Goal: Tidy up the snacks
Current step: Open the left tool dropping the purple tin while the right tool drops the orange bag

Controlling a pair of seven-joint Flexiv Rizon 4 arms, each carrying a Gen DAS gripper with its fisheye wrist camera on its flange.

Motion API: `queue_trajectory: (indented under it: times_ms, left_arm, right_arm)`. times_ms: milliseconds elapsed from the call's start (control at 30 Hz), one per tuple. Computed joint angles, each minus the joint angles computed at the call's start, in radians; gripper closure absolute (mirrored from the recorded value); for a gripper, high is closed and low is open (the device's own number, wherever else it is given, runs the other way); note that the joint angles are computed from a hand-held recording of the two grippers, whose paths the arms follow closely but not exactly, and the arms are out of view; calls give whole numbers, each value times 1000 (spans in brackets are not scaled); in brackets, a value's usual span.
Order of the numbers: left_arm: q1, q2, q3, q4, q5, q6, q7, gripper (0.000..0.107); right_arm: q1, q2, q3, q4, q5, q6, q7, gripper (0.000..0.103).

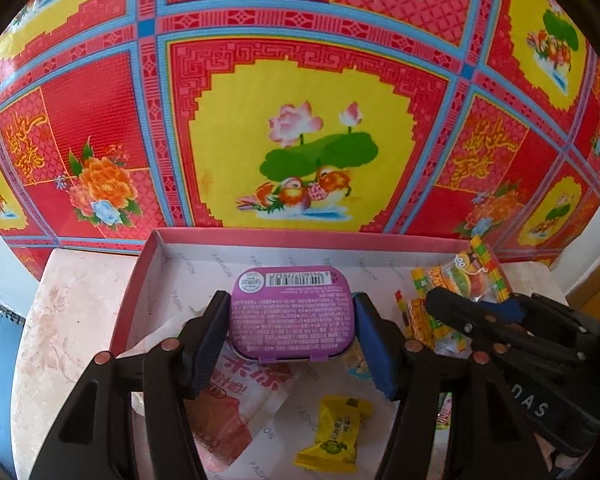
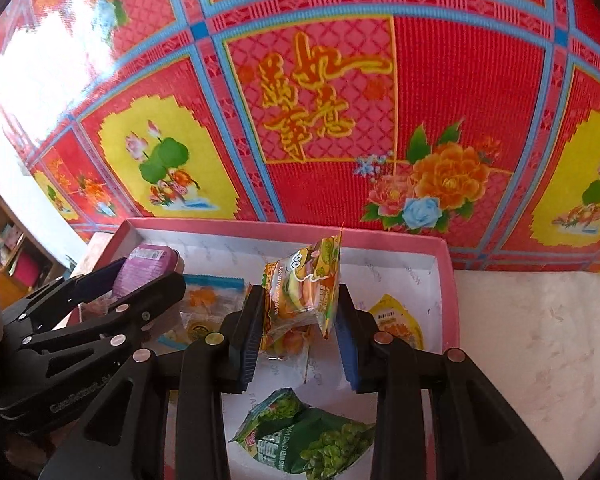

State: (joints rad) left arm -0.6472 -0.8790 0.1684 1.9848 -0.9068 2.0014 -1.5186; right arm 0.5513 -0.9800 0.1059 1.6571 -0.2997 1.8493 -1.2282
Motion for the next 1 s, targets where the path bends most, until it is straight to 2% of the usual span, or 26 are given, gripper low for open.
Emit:
queue_trajectory:
  times_ms: [100, 267, 367, 433, 500, 700, 967, 1000]
  left_arm:
    - [3, -6, -3, -12, 9, -13, 1, 42]
    - [-89, -44, 87, -64, -54, -85, 11, 42]
    - [-113, -47, 122, -64, -38, -113, -22, 42]
    - [-162, -38, 171, -59, -44, -142, -45, 42]
    - [-149, -28, 175, -52, -10, -141, -64, 42]
    - [-139, 4, 178, -27, 68, -141, -146, 41]
    - [-211, 27, 267, -6, 114, -170, -211, 41]
    - [-199, 31, 258, 3, 131, -158, -219, 41]
  right_arm:
    - [-6, -6, 8, -6, -4, -1, -1, 68]
    - [-6, -13, 11, -11, -1, 2, 4, 67]
    - [-6, -9, 7, -6, 1, 4, 4, 65]
    - [3, -3, -8, 5, 10, 15, 3, 62]
    - [15, 4, -25, 15, 25, 32, 4, 57]
    - [21, 21, -37, 38, 49, 51, 5, 48]
    - [3, 48, -25, 80, 59, 85, 0, 45]
    - [-5, 55, -20, 89, 57, 90, -2, 45]
